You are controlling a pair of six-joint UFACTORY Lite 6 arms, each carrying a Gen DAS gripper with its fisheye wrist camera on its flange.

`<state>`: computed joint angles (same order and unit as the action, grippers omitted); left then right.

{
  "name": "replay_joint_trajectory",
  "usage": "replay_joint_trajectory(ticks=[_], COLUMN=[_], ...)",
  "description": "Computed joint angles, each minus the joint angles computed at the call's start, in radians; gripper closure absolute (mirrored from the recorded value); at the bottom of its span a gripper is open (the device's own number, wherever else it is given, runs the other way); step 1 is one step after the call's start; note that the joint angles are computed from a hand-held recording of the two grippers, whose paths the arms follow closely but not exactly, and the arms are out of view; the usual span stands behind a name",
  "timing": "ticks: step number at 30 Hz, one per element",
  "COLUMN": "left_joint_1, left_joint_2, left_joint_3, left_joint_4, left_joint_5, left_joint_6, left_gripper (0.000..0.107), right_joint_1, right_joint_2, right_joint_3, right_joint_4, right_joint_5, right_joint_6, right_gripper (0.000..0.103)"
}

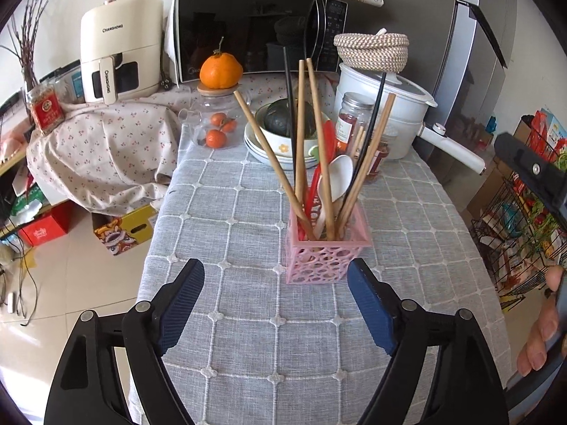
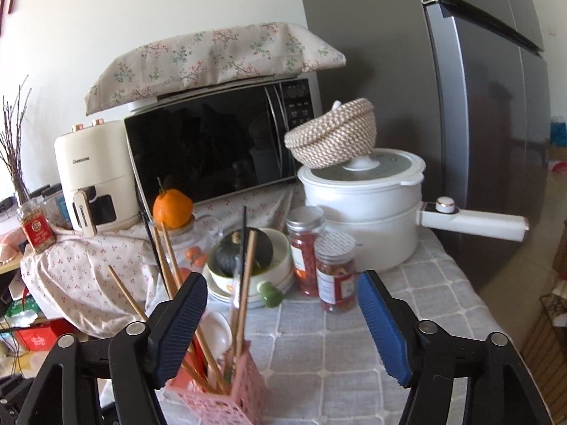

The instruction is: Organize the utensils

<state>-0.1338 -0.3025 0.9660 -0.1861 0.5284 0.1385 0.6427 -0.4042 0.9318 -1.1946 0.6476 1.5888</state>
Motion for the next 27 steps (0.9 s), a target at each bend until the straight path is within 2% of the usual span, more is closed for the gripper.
replay_joint_trajectory(ticks=[4, 6, 11, 16, 18, 22, 27], left_joint_1=[-0.102, -0.169, -0.277, -0.324, -0.330, -0.356, -0.384], left_joint_2=[-0.103, -0.158, -0.260, -0.338, -0.359, -0.369, -0.351], left_joint_3=[-0.042, -0.073, -0.130, -0.179, -0.195, -0.198, -0.189], left_joint_4=[0.139, 0.248, 0.368, 0.412, 0.425, 0.504, 0.592], left_joint_5=[0.034, 0.052, 0.129, 0.166, 0.164, 0.159, 0.142], left_joint_6=[-0.187, -0.316, -0.470, -0.525, -0.541, -0.612, -0.698], left_gripper=[0.016, 0.014, 0.012, 0.012, 0.012, 0.012, 0.012], right_joint_1=[-0.032, -0.024, 0.096, 0.214, 0.212, 0.095, 0.034], right_joint_2=[-0.096, -0.143, -0.259, -0.307, -0.321, -0.323, -0.308], right_joint_3=[-0.009, -0.017, -0.066, -0.100, -0.123, -0.155, -0.179], right_joint_4=[0.287, 0.371, 0.407, 0.366, 0.360, 0.441, 0.484], right_joint_5=[0.075, 0.137, 0.311, 0.406, 0.407, 0.324, 0.273], right_joint_6=[-0.260, -0.340, -0.350, -0.308, -0.307, -0.406, -0.450], right_gripper=[0.019, 0.017, 0.006, 0.004, 0.004, 0.004, 0.004])
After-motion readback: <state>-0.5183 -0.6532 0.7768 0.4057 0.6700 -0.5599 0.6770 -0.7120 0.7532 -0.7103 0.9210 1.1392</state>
